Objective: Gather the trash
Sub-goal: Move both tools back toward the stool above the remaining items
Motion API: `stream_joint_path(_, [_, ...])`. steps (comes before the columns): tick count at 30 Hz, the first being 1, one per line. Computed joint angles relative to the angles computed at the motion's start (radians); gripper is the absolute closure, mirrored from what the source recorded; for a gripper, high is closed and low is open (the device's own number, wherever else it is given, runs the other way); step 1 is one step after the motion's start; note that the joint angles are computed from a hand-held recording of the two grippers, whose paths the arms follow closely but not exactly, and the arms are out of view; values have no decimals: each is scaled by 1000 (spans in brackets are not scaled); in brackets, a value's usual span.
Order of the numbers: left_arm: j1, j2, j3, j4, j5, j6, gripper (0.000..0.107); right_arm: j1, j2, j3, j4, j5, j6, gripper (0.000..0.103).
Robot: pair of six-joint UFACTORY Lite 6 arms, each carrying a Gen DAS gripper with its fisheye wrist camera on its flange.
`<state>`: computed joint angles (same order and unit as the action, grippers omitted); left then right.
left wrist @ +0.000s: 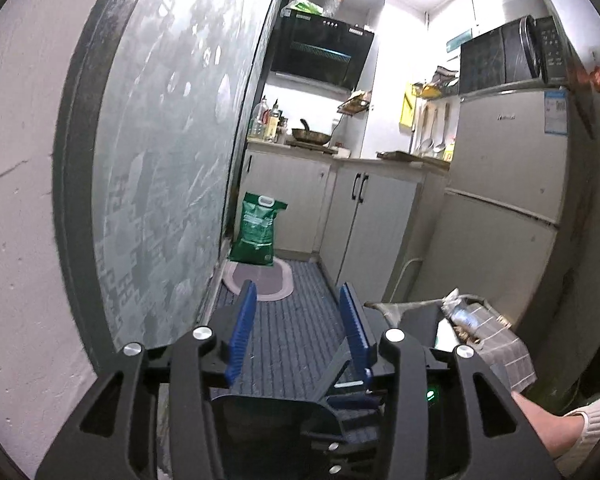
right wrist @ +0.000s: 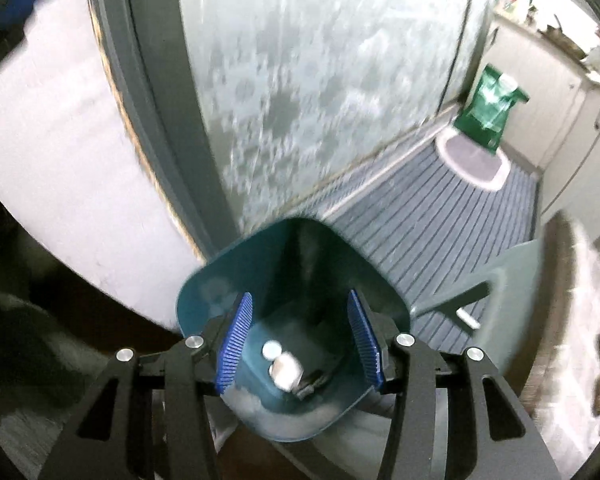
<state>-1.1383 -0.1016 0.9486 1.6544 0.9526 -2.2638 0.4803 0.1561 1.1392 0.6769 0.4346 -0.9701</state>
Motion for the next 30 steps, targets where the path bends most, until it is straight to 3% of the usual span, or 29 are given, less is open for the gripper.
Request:
stream_joint_path(12, [21,185,202,29,-64,15,62,-271,-166,-49,255,86,-288,53])
stream_joint_path(24, [36,447,510,-22,-155,126,62,-540,-141,-4,293,193,-399,53])
stream_joint_path(30, [47,578,676,-77,-204,211,62,-663,-87,71,288,262,-414,60])
